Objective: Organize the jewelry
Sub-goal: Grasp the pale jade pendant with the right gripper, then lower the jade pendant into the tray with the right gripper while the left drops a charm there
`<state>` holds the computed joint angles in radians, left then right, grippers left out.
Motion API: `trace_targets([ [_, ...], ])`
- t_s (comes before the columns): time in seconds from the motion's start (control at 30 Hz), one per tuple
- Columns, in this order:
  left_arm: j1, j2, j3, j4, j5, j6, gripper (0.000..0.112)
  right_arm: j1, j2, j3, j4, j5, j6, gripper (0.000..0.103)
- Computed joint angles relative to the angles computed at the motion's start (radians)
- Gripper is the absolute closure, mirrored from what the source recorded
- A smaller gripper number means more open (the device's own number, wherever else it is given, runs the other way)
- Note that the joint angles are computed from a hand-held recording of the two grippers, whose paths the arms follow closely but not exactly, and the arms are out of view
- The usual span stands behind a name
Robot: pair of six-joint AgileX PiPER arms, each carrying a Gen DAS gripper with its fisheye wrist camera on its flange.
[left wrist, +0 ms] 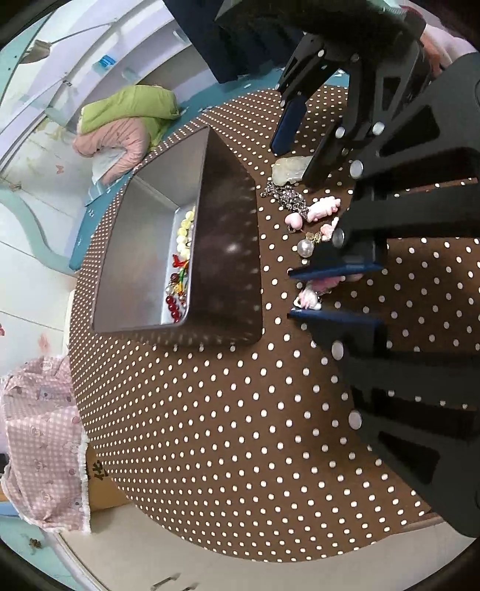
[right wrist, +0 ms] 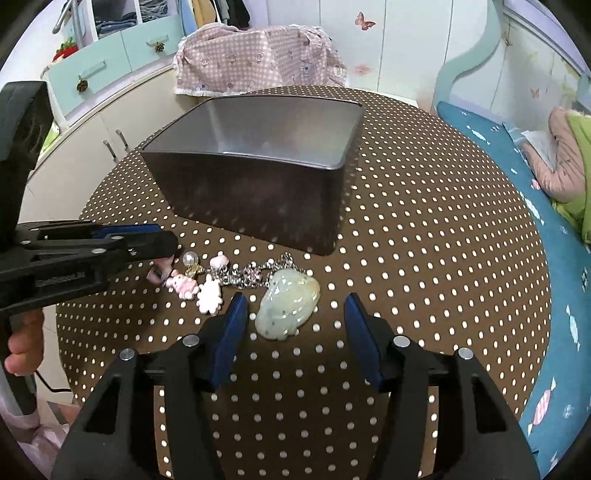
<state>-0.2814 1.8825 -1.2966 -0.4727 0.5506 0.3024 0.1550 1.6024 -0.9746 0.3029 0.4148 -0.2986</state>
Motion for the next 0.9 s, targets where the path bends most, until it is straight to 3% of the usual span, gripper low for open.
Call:
trace_targets([
  [0.07,0.021,-0.012,0.013,-0.033,0.000,0.036,0.101,0.022,0.009,-0.008,-0.083,-0.015,0.067,0.052],
  [0.23,0.082,-0.026,0.033,-0.131,0.029,0.129,0.101,0.021,0.008,0.001,-0.113,-0.033,0.082,0.073],
  [0.63,0.145,-0.102,0.091,-0.275,0.065,0.265,0.101,-0.019,-0.013,0.005,0.000,0.003,0.000,0.075],
  [0.9,0.132,-0.131,0.081,-0.259,0.061,0.250,0.101,-0.029,-0.056,0.013,-0.021,0.003,0.026,0.075],
])
